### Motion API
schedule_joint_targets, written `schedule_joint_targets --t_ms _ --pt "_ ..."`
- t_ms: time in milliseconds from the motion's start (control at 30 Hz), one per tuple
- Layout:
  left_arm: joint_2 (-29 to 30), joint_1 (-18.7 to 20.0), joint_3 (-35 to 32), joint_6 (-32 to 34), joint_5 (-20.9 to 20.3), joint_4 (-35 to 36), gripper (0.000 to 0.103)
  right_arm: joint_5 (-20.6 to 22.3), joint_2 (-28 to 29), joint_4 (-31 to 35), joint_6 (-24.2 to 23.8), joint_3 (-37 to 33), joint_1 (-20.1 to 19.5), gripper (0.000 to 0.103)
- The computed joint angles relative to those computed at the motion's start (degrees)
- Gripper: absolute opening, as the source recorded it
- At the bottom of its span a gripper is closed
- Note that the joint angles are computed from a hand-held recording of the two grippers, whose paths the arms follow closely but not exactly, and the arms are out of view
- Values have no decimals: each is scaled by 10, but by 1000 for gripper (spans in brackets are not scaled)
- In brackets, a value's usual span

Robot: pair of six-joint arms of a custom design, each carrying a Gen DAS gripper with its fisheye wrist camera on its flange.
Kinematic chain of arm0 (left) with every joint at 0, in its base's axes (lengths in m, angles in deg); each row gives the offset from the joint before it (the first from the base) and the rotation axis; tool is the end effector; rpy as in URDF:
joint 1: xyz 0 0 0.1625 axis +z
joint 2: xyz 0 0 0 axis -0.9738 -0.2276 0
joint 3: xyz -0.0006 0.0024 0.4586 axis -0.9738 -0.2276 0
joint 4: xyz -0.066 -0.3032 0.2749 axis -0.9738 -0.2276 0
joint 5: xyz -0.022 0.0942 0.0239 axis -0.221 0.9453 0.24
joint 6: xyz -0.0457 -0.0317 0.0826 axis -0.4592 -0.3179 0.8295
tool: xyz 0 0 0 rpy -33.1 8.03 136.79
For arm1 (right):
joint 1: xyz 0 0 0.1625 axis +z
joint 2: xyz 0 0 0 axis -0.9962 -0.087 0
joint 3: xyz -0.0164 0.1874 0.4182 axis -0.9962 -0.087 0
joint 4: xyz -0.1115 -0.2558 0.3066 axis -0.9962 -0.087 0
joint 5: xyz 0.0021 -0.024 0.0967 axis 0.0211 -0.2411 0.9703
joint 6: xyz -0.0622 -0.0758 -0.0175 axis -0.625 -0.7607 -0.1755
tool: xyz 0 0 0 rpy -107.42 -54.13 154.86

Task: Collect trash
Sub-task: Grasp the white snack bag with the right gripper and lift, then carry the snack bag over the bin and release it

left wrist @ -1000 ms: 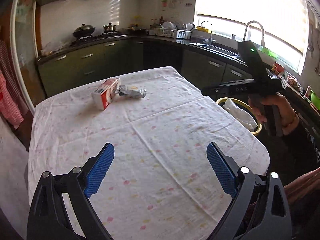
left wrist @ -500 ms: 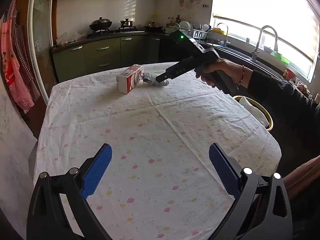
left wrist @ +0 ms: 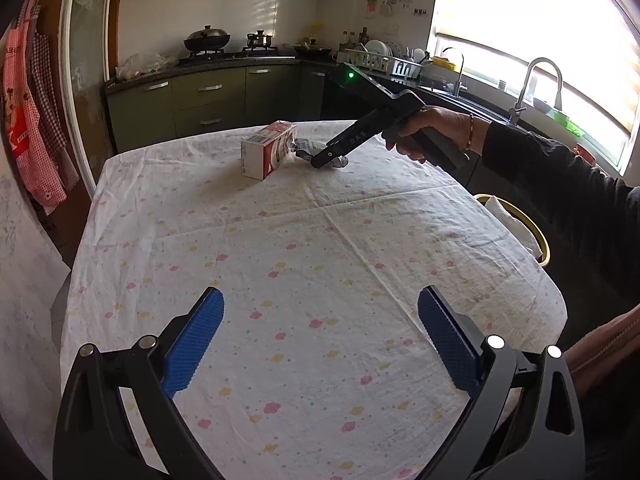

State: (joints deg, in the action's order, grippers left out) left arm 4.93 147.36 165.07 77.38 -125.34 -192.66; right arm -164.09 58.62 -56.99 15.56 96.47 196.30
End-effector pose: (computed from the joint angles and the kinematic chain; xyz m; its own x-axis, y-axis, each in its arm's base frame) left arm -0.0039 -0.5290 0.3830 -0.7161 0.4217 -0.5562 0.6713 0.6346 -0.3830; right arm 0.4134 -0.8205 -0.0328 -0.5483 -0.7045 0.4506 -0.7350 0.6630 0.1422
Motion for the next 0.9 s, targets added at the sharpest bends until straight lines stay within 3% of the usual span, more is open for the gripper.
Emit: schedule_joint_targets --t_ms 133,200,433,667,900 --pt "1 -1 0 -3 2 3 96 -5 -8 -24 2 23 2 61" --pt "1 -2 1 -4 1 2 96 -7 -14 -35 1 38 3 52" --pt "-7 -11 14 2 7 -5 96 -13 -43 -85 20 117 14 43" --pt "-22 -24 32 3 4 -11 96 -16 -100 -187 49 261 27 39" --pt "-32 -35 50 1 -5 -7 96 23 -195 -343 83 464 34 39"
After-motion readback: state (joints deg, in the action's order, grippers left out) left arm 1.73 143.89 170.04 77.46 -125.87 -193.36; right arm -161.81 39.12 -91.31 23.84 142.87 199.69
